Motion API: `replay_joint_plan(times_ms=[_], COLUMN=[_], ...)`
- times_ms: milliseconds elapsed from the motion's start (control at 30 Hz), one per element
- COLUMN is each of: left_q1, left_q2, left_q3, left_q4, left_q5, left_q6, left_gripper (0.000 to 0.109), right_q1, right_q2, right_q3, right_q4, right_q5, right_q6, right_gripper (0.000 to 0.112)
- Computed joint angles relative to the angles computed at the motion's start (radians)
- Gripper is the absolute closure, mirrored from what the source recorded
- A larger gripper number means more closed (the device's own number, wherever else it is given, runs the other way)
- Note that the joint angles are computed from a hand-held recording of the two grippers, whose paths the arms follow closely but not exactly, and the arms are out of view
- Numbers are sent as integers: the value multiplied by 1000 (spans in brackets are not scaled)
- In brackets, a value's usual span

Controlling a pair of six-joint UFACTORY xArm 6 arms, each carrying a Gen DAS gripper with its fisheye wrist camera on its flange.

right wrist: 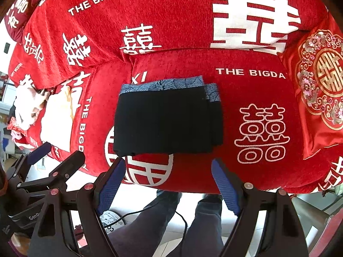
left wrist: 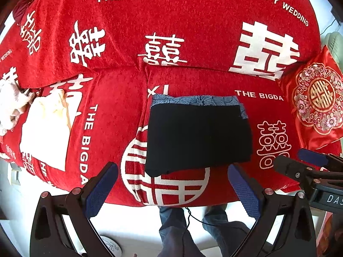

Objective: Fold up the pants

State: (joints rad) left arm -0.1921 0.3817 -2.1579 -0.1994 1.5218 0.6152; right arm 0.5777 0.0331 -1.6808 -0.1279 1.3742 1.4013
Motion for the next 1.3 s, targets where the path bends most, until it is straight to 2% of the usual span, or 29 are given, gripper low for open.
replay_joint_plan(times_ms=[467,700,1033,1167,1300], left_q1=[1,8,17,27,30], left_q2=[-30,-14,8,-5,9], left_q3=[54,29,-2,22,-1], left_q4=[9,12,8,-9,-19], left_q5=[-33,-10,13,-16,10], left_q6=[17,15,7,10,10], left_gripper=[6,6,6,6,6], right_q1=[8,14,20,20,20], right_q2=[40,74,99,104,108], right_q3=[-63,-116,-149,-154,-157], right_q4=[-9,-22,-23,-18,-15], right_q5=[80,136,154,156,158], right_q6=[-36,-59,-77,-81,-85], right_gripper=[28,28,28,28,28])
